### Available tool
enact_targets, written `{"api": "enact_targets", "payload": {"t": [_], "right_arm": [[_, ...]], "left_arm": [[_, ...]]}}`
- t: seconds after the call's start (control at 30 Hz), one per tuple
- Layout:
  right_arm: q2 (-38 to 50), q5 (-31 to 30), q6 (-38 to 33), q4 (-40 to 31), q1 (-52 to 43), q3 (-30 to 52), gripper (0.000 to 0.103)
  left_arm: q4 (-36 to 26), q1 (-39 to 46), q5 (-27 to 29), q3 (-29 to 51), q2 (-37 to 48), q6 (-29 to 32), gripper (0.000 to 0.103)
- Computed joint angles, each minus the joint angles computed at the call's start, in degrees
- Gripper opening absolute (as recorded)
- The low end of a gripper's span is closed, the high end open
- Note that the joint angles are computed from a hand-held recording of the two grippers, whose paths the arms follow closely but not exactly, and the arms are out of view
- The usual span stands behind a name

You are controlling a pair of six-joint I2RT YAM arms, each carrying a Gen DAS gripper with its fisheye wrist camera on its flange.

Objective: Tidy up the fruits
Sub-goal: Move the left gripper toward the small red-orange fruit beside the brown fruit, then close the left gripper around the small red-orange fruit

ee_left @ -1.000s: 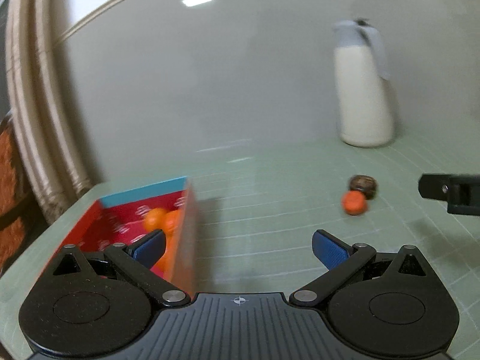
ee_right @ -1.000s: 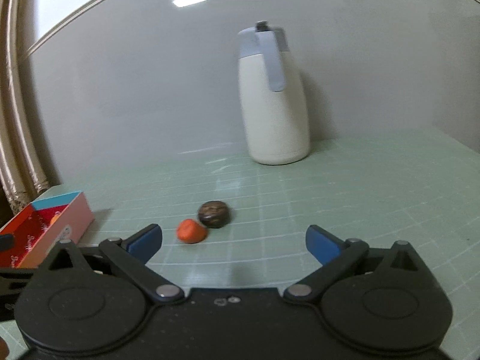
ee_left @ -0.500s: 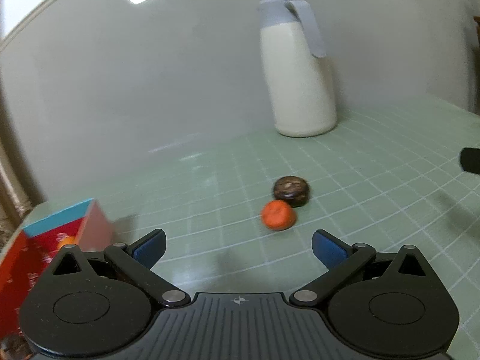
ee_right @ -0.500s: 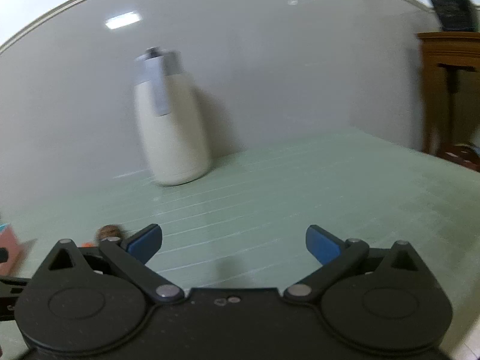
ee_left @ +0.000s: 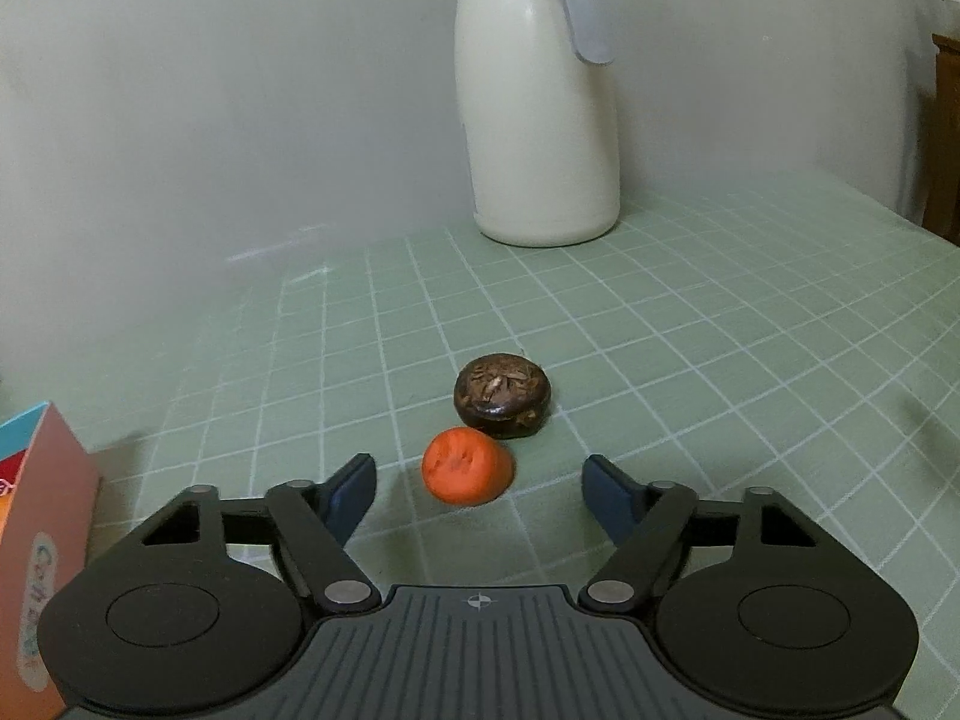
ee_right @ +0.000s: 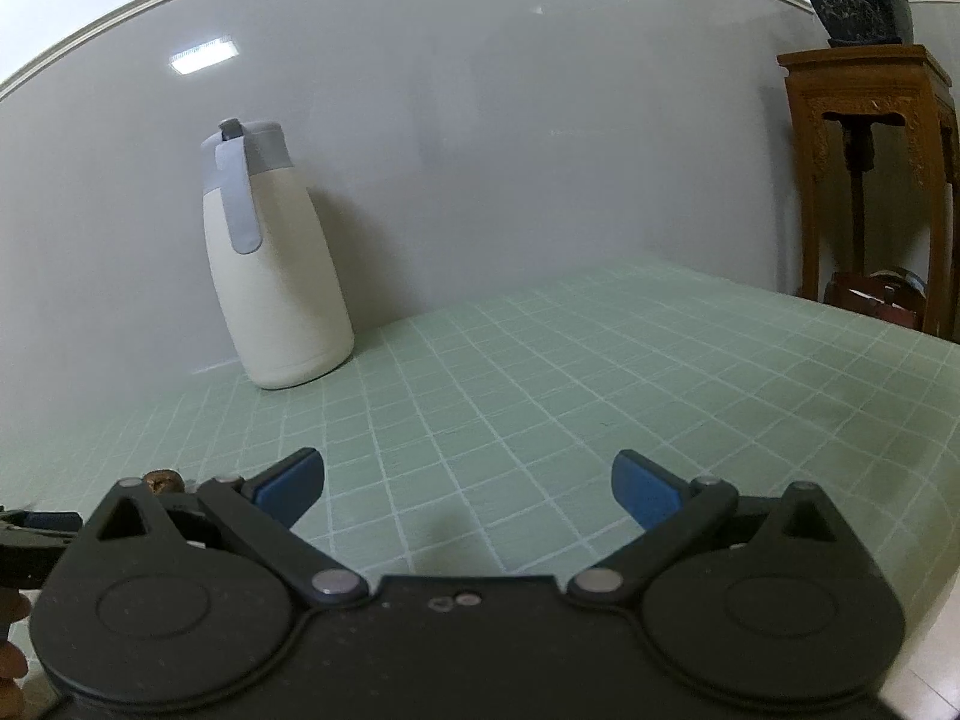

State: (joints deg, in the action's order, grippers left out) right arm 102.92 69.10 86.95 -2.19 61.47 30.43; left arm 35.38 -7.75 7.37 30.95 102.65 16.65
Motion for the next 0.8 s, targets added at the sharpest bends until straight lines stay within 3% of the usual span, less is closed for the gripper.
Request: {"api": "enact_targets", "payload": {"t": [0.1,0.17,0.23,0.53,0.8], "right_arm": [[-0.96,0.28,0.01,1.01,-0.44,-1.07,0.103],[-1.32,-0.26,-1.06,3.07,-0.7,-1.79,0.103],[-1.49,-0.75,-1.8,3.81,-0.67,-1.98,0.103],[-1.47,-0.9,-4.37,6.02,-0.65,-2.17,0.103],[-2.27,-1.2,-5.16,6.16,-0.89,-2.24,0.103]], "left_arm": [[-2.31,1.24,3.07,1.55,0.33,-0.48,0.047],[-2.26,1.6,3.34,1.64,0.39,-0.85,0.044],[-0.91,1.99,3.45,0.97,0.56,-1.24,0.034],[3.61,1.97,3.75,-1.57,0.09,-0.7,0.033],[3.31,2.92,4.08,-2.84,-1.85,-2.2,0.033]]}}
